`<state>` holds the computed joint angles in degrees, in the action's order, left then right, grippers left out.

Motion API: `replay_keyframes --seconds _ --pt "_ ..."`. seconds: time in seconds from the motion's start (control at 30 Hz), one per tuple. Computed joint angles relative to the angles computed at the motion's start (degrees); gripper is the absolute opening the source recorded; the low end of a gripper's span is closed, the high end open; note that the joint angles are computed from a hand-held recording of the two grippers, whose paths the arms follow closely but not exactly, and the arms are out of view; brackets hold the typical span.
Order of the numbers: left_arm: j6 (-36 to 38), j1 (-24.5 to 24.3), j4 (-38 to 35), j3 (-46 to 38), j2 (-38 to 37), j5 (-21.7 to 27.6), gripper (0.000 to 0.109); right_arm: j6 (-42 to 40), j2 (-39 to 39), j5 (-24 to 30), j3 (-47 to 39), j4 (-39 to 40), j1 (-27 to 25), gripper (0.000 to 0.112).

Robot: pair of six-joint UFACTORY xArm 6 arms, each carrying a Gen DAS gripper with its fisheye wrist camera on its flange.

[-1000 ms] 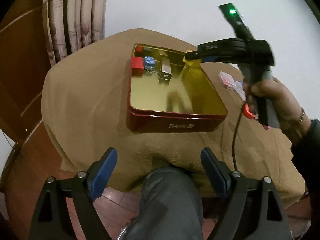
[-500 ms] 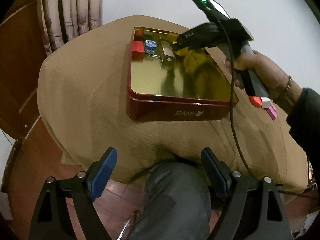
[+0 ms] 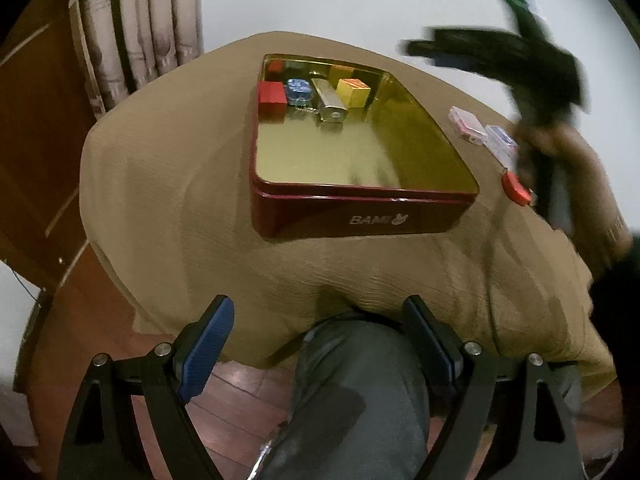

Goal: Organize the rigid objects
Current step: 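Carry the striped cube into the tray, release, and withdraw right gripper, then reach the left gripper to the red rounded case and grasp it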

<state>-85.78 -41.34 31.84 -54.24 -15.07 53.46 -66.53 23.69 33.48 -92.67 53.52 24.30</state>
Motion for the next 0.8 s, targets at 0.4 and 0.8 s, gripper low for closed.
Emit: replay_keyframes --seconds 0.4,0.8 --pt "10.9 -4.1 1.5 -12.5 10.5 -4.2 0.083 -5.9 -3.8 -21.9 17.6 6.1 -21.2 0.056" --pt "41.2 1.4 -15.0 -58.4 44.4 -2.9 0.084 -7.3 -2.1 -9.4 13.7 16.5 -30.5 0.059"
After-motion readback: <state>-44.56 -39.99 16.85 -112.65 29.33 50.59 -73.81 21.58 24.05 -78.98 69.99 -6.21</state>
